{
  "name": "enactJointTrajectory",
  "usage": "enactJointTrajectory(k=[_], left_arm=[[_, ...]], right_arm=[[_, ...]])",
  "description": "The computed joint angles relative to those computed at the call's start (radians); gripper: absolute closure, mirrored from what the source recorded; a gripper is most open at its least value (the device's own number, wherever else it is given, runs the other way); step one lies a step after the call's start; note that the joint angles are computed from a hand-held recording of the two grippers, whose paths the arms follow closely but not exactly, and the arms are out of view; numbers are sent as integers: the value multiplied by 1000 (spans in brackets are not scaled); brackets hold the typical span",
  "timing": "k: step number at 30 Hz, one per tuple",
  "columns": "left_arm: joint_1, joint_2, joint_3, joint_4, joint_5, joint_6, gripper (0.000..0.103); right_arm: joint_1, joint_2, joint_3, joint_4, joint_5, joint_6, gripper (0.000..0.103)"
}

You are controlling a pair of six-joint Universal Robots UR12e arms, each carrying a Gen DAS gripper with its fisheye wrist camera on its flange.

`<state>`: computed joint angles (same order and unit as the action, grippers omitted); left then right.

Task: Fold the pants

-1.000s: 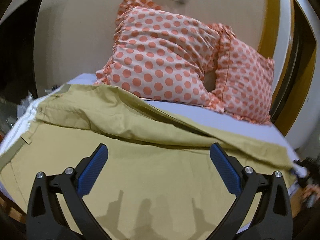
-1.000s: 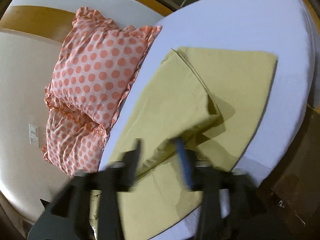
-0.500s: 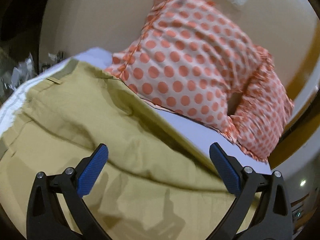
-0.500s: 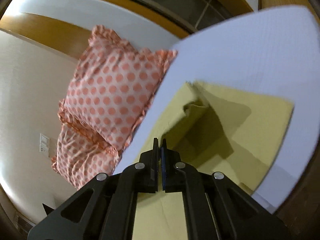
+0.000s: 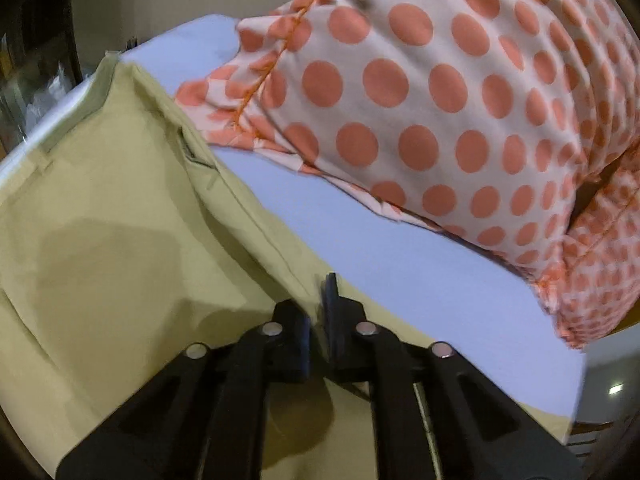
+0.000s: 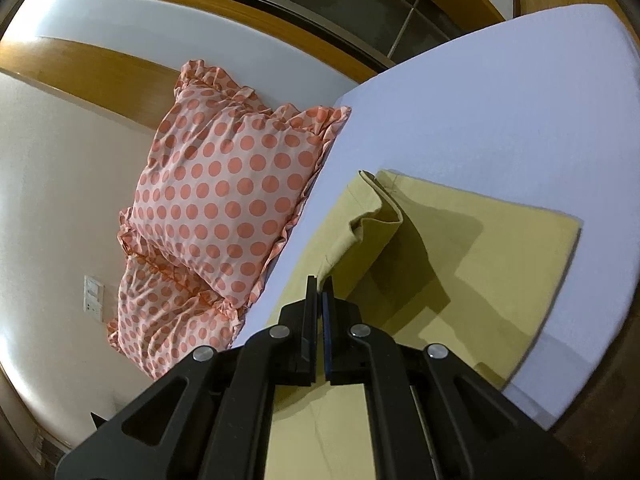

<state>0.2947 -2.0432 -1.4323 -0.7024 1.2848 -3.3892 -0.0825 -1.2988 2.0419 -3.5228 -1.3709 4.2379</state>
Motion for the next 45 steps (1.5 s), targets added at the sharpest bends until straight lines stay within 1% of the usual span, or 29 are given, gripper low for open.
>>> enactJointTrajectory(k=[2, 3, 5, 7, 9, 11, 13, 14, 16, 21, 25, 27, 28, 29, 31, 32, 33, 34, 35, 36, 37, 38, 39, 40, 41, 42, 43, 44, 45], left_arm=[[15, 58, -92, 122, -24, 19, 97], [35, 115, -177, 211, -64, 32, 97], [67, 194, -292, 306, -126, 48, 97], [102, 286, -421, 376, -163, 73, 94], [125, 349, -513, 410, -171, 86, 89], [147, 403, -601, 421, -164, 80, 89], [164, 427, -647, 433, -170, 57, 89], [177, 434, -667, 436, -188, 47, 89], [190, 439, -687, 434, -201, 40, 89], [203, 440, -712, 440, -226, 54, 89], [213, 441, -724, 449, -252, 79, 89], [214, 440, -724, 448, -259, 88, 87], [218, 441, -727, 448, -269, 93, 87], [220, 442, -728, 448, -274, 97, 86], [225, 449, -738, 457, -287, 114, 84], [226, 455, -745, 465, -288, 126, 83], [227, 458, -749, 471, -289, 134, 79], [227, 464, -756, 479, -290, 147, 74], [227, 468, -761, 485, -291, 154, 72], [228, 472, -766, 489, -296, 159, 68], [230, 477, -771, 496, -301, 165, 65], [232, 479, -775, 500, -307, 167, 63], [236, 482, -780, 506, -317, 166, 62], [242, 485, -786, 516, -330, 160, 60], [246, 489, -790, 517, -336, 157, 57], [253, 491, -800, 541, -344, 142, 55], [256, 493, -805, 561, -343, 127, 52], [261, 494, -814, 591, -339, 107, 48], [265, 494, -821, 618, -329, 88, 46]], right_arm=[[1, 2, -1, -16, -3, 2, 101], [1, -4, 6, -27, -15, -6, 101], [2, -13, 15, -43, -35, -12, 101], [-1, -24, 31, -57, -52, -14, 101], [-4, -34, 47, -60, -62, -15, 101], [-5, -40, 64, -55, -68, -7, 101], [-6, -42, 74, -51, -74, -2, 101], [-8, -42, 79, -47, -74, 1, 101], [-11, -44, 87, -42, -78, 4, 101], [-12, -50, 92, -2, -93, -7, 101], [-7, -67, 102, 30, -129, -30, 101], [-8, -79, 97, 86, -130, -61, 100], [-7, -85, 96, 107, -136, -69, 96], [1, -97, 99, 131, -170, -72, 90], [17, -118, 105, 159, -255, -74, 38], [28, -124, 112, 152, -310, -77, 34], [39, -128, 117, 147, -367, -86, 35], [41, -131, 118, 156, -382, -99, 35], [37, -132, 118, 173, -367, -109, 35], [30, -128, 119, 177, -335, -107, 38], [26, -120, 120, 161, -315, -106, 40], [30, -114, 117, 151, -321, -114, 40], [35, -107, 111, 147, -315, -137, 49], [32, -99, 108, 137, -285, -151, 53], [31, -84, 102, 120, -243, -171, 56], [36, -80, 99, 113, -244, -196, 68], [39, -72, 96, 111, -229, -225, 96], [32, -60, 98, 82, -185, -229, 96], [34, -52, 98, 57, -182, -229, 96]])
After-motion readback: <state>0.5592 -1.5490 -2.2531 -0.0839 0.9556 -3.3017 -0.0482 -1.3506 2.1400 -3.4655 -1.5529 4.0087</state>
